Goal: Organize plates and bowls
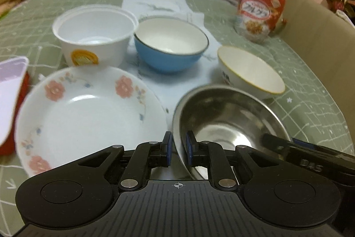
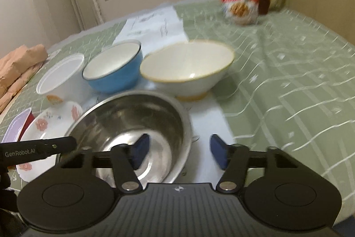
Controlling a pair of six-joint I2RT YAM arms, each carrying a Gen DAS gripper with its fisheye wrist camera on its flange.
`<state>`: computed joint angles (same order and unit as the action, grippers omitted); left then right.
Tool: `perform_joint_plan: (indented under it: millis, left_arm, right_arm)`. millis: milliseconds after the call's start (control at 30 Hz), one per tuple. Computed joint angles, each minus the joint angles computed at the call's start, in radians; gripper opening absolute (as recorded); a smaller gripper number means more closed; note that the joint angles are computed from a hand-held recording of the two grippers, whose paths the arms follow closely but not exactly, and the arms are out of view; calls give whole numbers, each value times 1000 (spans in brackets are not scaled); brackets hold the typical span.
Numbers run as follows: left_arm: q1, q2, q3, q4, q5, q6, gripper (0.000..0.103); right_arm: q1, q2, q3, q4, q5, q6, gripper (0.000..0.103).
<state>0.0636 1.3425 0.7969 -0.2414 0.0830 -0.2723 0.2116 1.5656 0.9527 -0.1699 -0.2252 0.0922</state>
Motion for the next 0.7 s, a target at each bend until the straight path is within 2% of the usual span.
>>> perform_joint_plan:
  millis: [200, 700]
  left_arm:
    - [-16, 48, 13, 4, 5, 8, 21]
    - [-40, 20, 6, -42, 67, -17, 24]
  right_arm:
    - [7, 60, 12, -3, -75, 23, 50]
    - [-26, 4, -21, -32, -124, -12, 48]
